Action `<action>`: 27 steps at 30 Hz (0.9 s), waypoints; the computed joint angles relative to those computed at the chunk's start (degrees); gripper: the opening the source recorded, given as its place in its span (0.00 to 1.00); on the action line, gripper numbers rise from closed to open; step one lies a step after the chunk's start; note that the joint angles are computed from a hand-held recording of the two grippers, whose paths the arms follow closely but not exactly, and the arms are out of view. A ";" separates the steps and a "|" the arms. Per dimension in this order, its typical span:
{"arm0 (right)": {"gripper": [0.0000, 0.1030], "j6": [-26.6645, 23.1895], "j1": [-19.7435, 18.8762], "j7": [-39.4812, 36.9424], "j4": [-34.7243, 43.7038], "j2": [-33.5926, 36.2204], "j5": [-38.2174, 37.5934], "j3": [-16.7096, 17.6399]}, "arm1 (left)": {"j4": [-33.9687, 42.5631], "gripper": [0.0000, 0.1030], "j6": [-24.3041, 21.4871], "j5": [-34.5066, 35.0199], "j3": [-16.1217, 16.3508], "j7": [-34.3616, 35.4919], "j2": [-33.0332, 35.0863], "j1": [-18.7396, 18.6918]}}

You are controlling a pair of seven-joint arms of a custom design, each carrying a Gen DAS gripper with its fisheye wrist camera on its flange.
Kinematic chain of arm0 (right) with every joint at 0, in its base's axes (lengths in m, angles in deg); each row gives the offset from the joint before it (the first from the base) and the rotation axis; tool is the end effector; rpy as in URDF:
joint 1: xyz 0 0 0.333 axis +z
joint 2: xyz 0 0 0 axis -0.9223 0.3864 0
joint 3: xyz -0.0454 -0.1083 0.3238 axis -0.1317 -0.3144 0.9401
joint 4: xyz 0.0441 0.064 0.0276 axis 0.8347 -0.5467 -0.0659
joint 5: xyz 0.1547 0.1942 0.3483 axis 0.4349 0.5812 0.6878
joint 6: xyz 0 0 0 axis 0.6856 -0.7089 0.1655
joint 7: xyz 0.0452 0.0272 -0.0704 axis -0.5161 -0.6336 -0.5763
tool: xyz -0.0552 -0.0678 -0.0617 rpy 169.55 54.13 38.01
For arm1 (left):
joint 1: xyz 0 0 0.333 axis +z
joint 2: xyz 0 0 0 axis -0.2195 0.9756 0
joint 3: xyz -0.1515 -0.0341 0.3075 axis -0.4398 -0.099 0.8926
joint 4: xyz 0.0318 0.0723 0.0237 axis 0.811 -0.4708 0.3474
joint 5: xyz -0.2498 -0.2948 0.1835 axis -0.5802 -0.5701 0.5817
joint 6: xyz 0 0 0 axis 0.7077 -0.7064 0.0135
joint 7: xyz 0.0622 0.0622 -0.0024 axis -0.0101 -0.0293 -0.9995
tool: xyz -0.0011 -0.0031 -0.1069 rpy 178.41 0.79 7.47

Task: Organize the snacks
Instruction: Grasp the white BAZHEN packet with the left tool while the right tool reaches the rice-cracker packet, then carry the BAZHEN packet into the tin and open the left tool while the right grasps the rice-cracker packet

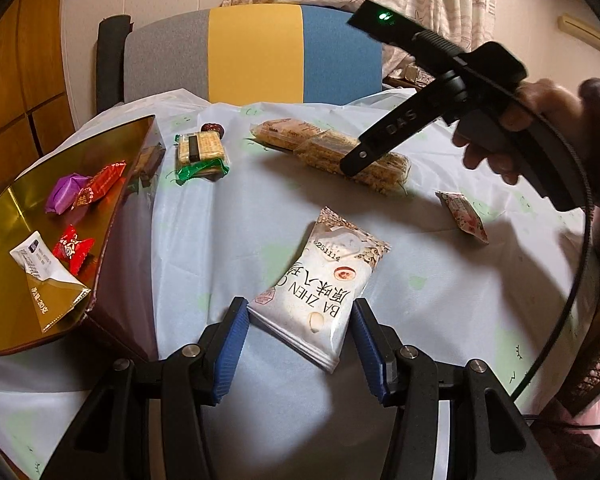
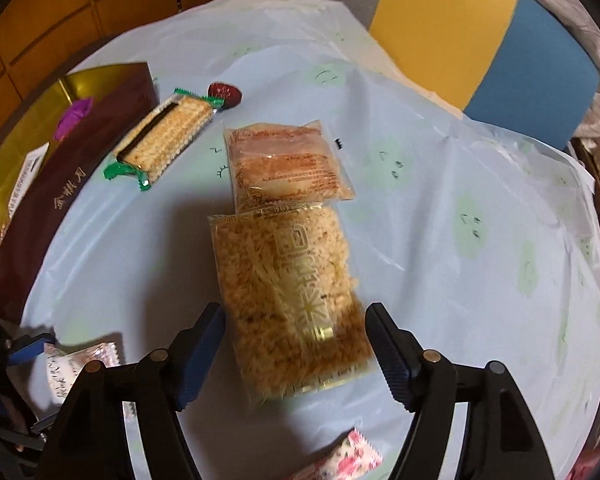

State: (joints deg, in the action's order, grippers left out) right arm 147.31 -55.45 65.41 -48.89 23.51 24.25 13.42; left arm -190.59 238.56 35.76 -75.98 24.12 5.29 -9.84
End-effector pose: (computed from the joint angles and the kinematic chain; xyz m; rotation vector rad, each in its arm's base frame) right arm 0.6128 0.1538 0.4743 -2.5652 1.2197 -0.3310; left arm 0.4031 -0.1901 0.4154 -1.6576 1.9159 -0.8652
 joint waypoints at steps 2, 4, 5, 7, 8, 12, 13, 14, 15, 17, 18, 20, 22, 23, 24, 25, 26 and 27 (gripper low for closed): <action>0.76 0.09 0.09 -0.34 0.86 1.17 -0.67 0.07 | 0.03 0.52 -0.22 0.15 -0.29 -0.07 -0.11 0.26; 0.76 -0.04 -0.07 -1.16 1.33 1.83 0.10 0.16 | 0.08 0.52 -0.52 0.24 -0.23 -0.18 -0.21 0.15; 0.76 0.61 -0.21 -1.52 1.05 1.89 0.69 0.15 | 0.09 0.52 -0.60 0.28 -0.10 -0.22 -0.22 0.02; 0.72 1.56 -0.42 -2.54 0.00 1.16 1.81 0.19 | 0.02 0.52 -0.72 0.44 -0.20 -0.43 -0.40 0.11; 0.72 1.84 -0.38 -2.08 -0.79 0.56 0.71 0.02 | 0.22 0.52 -0.80 0.58 -0.44 -0.59 -0.28 0.41; 0.71 2.23 -0.81 -4.12 -5.40 -3.21 0.39 -0.49 | 0.21 0.52 -0.80 0.95 -0.92 -1.22 -0.36 0.94; 0.72 2.54 -0.95 -4.82 -6.38 -3.92 1.27 -0.68 | 0.29 0.52 -0.90 1.11 -1.21 -1.41 -0.37 1.24; 0.72 3.43 -1.16 -5.71 -7.78 -4.87 2.81 -0.96 | 0.43 0.52 -1.21 1.31 -1.44 -1.55 -0.39 1.47; 0.72 4.36 -1.30 -6.52 -8.78 -5.46 4.21 -1.22 | 0.59 0.52 -1.64 1.52 -1.43 -1.62 -0.40 1.46; 0.72 7.01 -1.53 -8.90 -10.87 -6.38 8.53 -1.84 | 1.00 0.52 -2.51 1.94 -0.78 -1.49 -0.21 0.85; 0.72 8.42 -1.51 -9.99 -11.77 -6.66 10.09 -2.00 | 1.20 0.52 -2.86 2.12 -0.29 -1.43 -0.04 0.43; 0.72 9.75 -1.51 -10.24 -12.42 -6.80 9.00 -1.86 | 1.70 0.51 -4.10 2.03 1.50 -1.04 0.30 -1.36; 0.72 10.32 -1.39 -10.74 -12.91 -7.08 9.17 -1.86 | 2.12 0.50 -4.99 2.06 2.96 -0.68 0.56 -2.78; 0.72 10.71 -1.32 -11.44 -13.13 -7.16 9.76 -1.96 | 2.26 0.49 -5.42 1.95 3.71 -0.54 0.60 -3.51; 0.72 11.00 -1.26 -11.56 -13.14 -7.12 9.76 -1.93 | 2.41 0.49 -5.95 1.58 4.76 -0.25 0.65 -4.59; 0.72 11.26 -1.24 -11.60 -13.28 -7.18 9.70 -1.93 | 2.51 0.49 -6.36 1.25 5.62 -0.01 0.65 -5.45; 0.72 11.44 -1.23 -11.80 -13.45 -7.30 9.81 -1.97 | 2.50 0.49 -6.53 1.05 6.19 0.15 0.65 -6.00; 0.72 11.49 -1.21 -12.25 -13.52 -7.36 10.11 -2.06 | 2.52 0.49 -6.74 0.85 6.61 0.24 0.63 -6.43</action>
State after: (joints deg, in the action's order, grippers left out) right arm 158.80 -56.66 53.17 -62.41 16.15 34.36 11.37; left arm -188.07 231.82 36.61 -69.37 24.36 5.91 -16.27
